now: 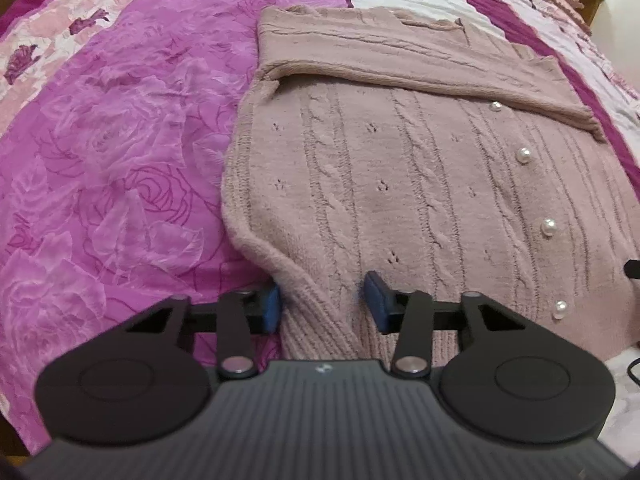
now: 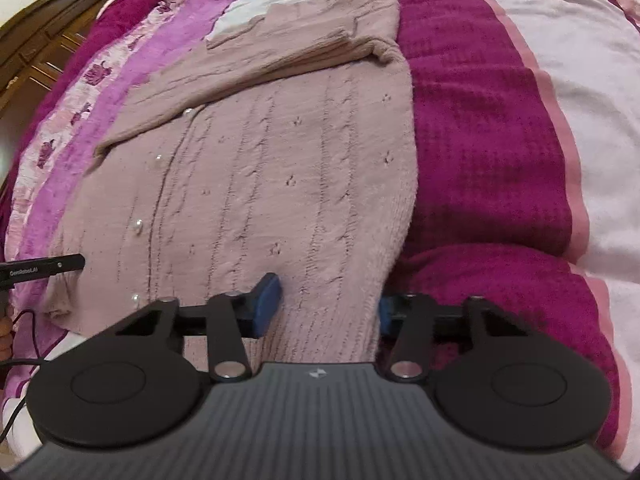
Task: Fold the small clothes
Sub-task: 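Close both tools on the cardigan hem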
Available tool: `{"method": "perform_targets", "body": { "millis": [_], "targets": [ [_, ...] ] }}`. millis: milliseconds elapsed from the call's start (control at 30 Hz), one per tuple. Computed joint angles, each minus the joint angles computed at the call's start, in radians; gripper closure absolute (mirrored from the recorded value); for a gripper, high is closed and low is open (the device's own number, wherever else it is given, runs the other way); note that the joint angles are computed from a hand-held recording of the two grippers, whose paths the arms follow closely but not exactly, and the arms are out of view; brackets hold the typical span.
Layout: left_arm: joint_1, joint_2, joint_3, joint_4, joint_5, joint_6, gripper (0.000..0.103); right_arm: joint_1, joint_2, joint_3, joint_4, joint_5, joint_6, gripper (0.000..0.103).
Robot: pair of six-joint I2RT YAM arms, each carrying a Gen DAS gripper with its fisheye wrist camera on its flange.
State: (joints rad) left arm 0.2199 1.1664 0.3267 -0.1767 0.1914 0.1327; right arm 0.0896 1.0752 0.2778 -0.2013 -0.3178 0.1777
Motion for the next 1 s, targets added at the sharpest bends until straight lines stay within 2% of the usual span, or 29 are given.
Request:
{"method": "perform_targets", "body": {
  "millis": [100, 233, 333, 433, 467, 500, 533, 567, 667, 867, 1000],
  "targets": [
    [0.022, 0.01, 0.013, -0.017, 0.007, 0.006, 0.064, -0.024, 0.01, -0.004, 0.009, -0.025, -0.008, 0.049],
    [0.018, 0.061, 0.053, -0.074, -0.018, 0.03, 0.059, 0.002, 0.032, 0.018, -0.024, -0.007, -0.058, 0.046],
    [0.059, 0.094, 0.072, -0.097, 0.061, 0.052, 0.054, 0.008, 0.074, 0.035, -0.017, -0.022, -0.085, 0.039],
    [0.118, 0.127, 0.082, -0.106, 0.163, 0.056, 0.055, -0.011, 0.098, 0.032, 0.009, -0.056, -0.094, 0.041],
    [0.122, 0.123, 0.078, -0.104, 0.169, 0.056, 0.055, -0.015, 0.097, 0.03, 0.014, -0.064, -0.097, 0.05],
    [0.126, 0.115, 0.072, -0.103, 0.172, 0.058, 0.06, -0.02, 0.09, 0.022, 0.02, -0.078, -0.1, 0.058],
    [0.126, 0.105, 0.067, -0.101, 0.167, 0.057, 0.07, -0.029, 0.081, 0.016, 0.022, -0.101, -0.099, 0.071],
    [0.129, 0.095, 0.063, -0.1, 0.162, 0.058, 0.074, -0.033, 0.073, 0.011, 0.027, -0.113, -0.088, 0.078],
    [0.178, 0.094, 0.074, -0.127, 0.215, 0.053, 0.085, -0.035, 0.035, -0.004, 0.044, -0.117, -0.068, 0.09],
    [0.223, 0.005, 0.09, -0.189, 0.343, 0.038, 0.088, -0.13, 0.001, -0.014, 0.112, -0.27, -0.012, 0.092],
    [0.223, -0.038, 0.115, -0.193, 0.425, -0.037, 0.088, -0.174, -0.017, -0.017, 0.191, -0.344, 0.051, 0.093]
  ]
}}
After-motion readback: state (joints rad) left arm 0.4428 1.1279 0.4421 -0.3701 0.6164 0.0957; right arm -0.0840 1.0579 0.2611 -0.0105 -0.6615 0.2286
